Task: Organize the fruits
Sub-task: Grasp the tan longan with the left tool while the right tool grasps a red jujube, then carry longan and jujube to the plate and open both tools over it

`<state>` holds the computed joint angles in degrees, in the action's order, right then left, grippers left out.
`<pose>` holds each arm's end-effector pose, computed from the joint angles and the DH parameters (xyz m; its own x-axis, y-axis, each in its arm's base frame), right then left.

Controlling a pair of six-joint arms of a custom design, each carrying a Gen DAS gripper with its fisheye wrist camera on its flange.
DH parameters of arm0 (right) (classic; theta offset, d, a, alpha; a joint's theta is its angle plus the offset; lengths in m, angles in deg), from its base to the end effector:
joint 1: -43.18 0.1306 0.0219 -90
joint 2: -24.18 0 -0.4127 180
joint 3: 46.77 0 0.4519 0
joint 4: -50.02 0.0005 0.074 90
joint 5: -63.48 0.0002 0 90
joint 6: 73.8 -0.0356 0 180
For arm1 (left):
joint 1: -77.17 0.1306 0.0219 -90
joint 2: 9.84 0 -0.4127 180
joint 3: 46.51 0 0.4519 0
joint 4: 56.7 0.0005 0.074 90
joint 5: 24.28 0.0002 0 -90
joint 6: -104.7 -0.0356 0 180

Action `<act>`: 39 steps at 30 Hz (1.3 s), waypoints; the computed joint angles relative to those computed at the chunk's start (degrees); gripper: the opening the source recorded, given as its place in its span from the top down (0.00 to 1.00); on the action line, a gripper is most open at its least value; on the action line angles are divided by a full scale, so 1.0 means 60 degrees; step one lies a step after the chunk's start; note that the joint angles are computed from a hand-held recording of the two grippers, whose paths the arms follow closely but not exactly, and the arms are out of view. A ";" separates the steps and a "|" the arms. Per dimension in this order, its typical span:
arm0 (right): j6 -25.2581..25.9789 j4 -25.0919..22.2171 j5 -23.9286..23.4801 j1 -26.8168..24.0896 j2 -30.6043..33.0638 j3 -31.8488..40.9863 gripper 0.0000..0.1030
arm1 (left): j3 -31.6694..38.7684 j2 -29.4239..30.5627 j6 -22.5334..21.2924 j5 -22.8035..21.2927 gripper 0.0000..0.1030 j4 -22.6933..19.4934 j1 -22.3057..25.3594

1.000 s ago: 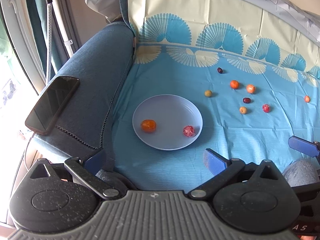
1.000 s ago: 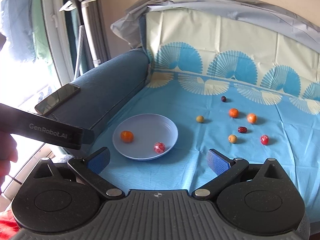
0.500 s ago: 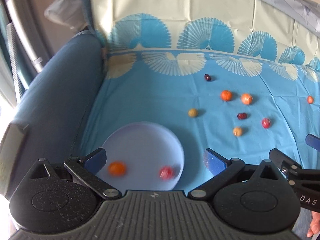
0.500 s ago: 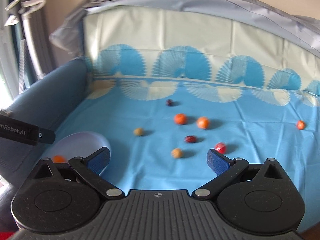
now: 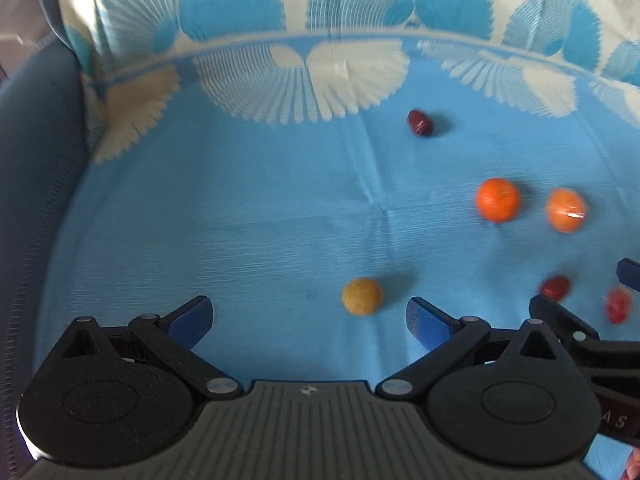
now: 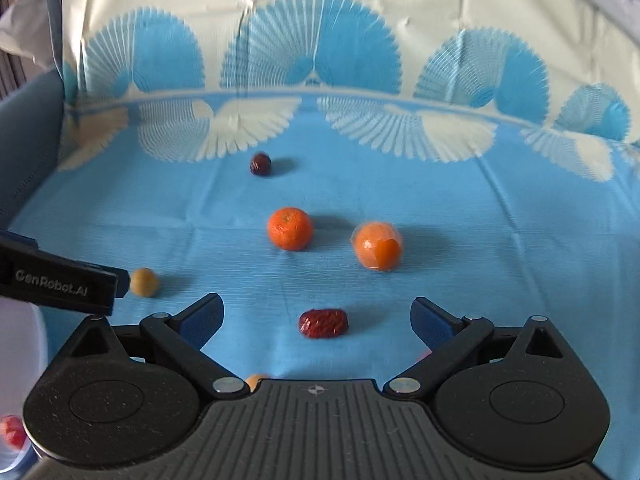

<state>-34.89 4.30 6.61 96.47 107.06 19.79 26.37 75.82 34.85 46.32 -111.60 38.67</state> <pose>0.2867 0.3512 0.3213 -0.7348 0.1046 -0.6701 0.0854 0.9944 0.0616 0.3765 -0.2850 0.3426 -0.8479 0.2593 -0.4624 0.2092 0.9651 0.1576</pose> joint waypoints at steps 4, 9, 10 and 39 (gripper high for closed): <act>0.0314 0.0133 -0.0612 -0.0491 0.0606 -0.0038 0.08 | 0.0228 0.0860 -0.0366 0.0104 0.00 0.0030 0.0216; 0.0339 0.0290 -0.0414 -0.0371 0.0645 -0.0187 0.08 | -0.0001 0.0733 -0.0459 0.0283 0.00 0.0348 0.0338; 0.0242 0.0282 -0.0396 -0.0352 0.0647 -0.0187 0.10 | -0.0029 0.0711 -0.0479 0.0265 0.04 0.0414 0.0336; -0.3336 -0.4451 0.3019 0.4215 -0.1269 0.1756 0.67 | -0.0534 -0.5695 0.2095 -0.0528 0.73 -0.3465 -0.2761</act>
<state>-54.91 -22.40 24.73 121.77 99.45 30.32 23.17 41.65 47.42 43.16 -132.39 22.10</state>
